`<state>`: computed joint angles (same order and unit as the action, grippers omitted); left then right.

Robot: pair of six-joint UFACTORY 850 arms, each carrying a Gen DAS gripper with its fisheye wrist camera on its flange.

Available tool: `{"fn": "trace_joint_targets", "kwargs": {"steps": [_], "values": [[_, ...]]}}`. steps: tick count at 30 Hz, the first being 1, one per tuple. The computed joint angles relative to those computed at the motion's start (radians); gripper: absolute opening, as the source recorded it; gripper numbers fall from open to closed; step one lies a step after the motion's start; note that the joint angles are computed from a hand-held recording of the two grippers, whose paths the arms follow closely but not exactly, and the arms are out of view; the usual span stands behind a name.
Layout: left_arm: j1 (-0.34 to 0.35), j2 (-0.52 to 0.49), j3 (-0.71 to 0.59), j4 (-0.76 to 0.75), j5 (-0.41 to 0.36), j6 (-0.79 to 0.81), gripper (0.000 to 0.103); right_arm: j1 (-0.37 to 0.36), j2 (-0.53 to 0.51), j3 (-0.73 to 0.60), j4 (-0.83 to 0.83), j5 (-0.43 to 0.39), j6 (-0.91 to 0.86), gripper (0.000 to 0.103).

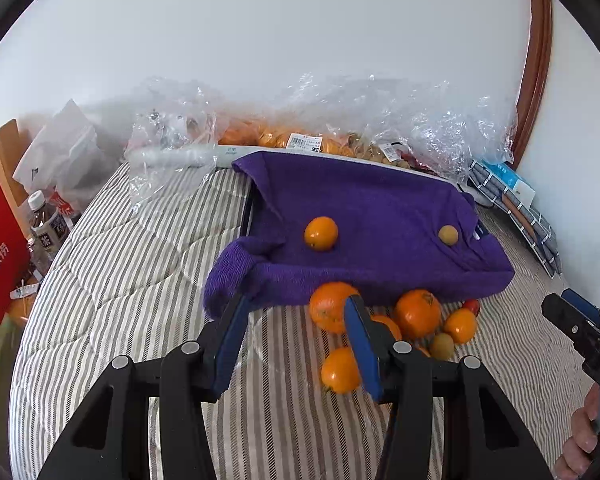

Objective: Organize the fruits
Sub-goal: 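Lift both open tools away from the towel toward the remaining fruit, then grasp the small red fruit with the right tool while the left tool grasps an orange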

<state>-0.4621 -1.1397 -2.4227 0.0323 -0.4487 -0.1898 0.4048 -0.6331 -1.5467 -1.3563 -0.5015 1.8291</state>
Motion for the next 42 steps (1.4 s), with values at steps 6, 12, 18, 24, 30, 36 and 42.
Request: {"fn": "trace_joint_targets", "kwargs": {"steps": [6,12,18,24,30,36,42], "values": [[0.01,0.079,0.168,0.073,0.032,-0.077,0.048,0.012,-0.02,-0.003,0.108,-0.037,-0.096,0.076],[0.038,0.049,0.146,-0.03,-0.033,-0.044,0.048,0.01,-0.017,0.048,-0.081,0.035,0.082,0.072],[0.041,0.019,0.111,0.05,-0.037,-0.099,0.048,-0.01,-0.093,-0.048,0.046,0.04,-0.09,0.052],[0.044,-0.037,0.024,0.023,-0.065,-0.077,0.05,-0.05,-0.155,-0.129,0.317,0.081,-0.334,0.039],[0.039,-0.068,-0.026,0.026,-0.078,-0.06,0.06,-0.072,-0.19,-0.184,0.452,0.102,-0.46,0.038],[0.048,-0.061,-0.012,-0.055,-0.063,0.011,0.067,-0.069,-0.233,-0.256,0.508,0.069,-0.567,0.038],[0.048,-0.065,-0.02,-0.088,-0.068,0.049,0.074,-0.067,-0.266,-0.311,0.54,0.045,-0.628,0.038]]}}
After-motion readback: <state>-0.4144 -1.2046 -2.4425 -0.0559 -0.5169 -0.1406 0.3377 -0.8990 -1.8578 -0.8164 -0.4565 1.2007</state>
